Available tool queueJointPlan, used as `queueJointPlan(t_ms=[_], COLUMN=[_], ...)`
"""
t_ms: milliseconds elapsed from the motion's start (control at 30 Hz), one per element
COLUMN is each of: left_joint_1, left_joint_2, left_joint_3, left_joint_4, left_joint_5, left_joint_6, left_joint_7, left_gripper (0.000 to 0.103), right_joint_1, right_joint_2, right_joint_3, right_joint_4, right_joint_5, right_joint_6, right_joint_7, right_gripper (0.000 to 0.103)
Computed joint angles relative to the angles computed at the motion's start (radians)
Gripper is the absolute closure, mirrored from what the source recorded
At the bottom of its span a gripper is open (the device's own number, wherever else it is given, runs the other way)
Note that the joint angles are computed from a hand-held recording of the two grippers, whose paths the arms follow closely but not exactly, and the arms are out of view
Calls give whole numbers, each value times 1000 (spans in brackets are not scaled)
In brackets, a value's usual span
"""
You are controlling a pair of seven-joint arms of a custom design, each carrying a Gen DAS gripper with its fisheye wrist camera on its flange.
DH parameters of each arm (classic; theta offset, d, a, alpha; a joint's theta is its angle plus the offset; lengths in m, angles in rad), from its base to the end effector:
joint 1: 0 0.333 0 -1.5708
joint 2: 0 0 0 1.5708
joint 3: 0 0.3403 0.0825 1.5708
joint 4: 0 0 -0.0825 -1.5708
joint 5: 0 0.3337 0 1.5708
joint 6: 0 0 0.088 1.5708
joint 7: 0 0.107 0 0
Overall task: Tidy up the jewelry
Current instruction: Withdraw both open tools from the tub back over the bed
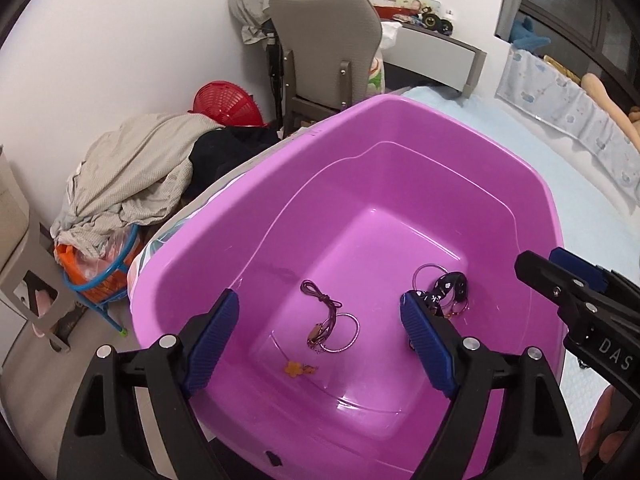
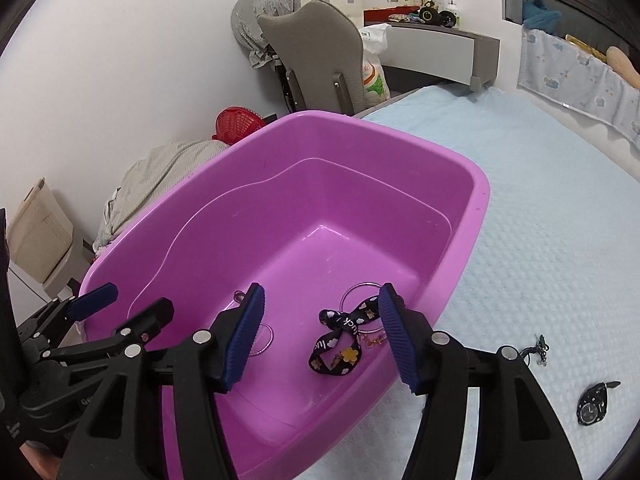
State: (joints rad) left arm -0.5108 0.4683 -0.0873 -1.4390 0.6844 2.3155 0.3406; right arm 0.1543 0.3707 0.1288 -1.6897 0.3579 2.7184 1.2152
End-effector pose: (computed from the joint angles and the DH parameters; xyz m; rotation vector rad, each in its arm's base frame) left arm 0.5875 -0.3695 0.5083 -2.0595 1.5478 -0.6198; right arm 0.6476 0.1608 0.5044 -2.0104 1.4268 -0.3554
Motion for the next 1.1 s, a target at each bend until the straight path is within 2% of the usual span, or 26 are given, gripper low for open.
queueJointPlan(t_ms=[400, 500, 833, 1100], left_joint_1=[-10, -14, -28, -49], left_joint_2=[-19, -26, -48, -44], left_joint_3=[-6, -7, -20, -30], left_joint_4=[-23, -28, -31, -2], left_joint_5=[3, 14, 51, 65], left_joint_6=[-10, -13, -26, -44], left_joint_7=[-33, -43, -56, -46], left_gripper=[20, 20, 20, 20], right_joint_1=[-11, -14, -29, -22], right_joint_2=[-58, -76, -173, -248], right_joint_3=[16, 18, 23, -13], right_joint_4=[-85, -108, -211, -291], right_joint_5=[51, 78, 227, 352], right_joint_6=[25, 36, 79, 91], right_joint_7=[-47, -66, -179, -262], right_gripper=[46, 43, 43, 42])
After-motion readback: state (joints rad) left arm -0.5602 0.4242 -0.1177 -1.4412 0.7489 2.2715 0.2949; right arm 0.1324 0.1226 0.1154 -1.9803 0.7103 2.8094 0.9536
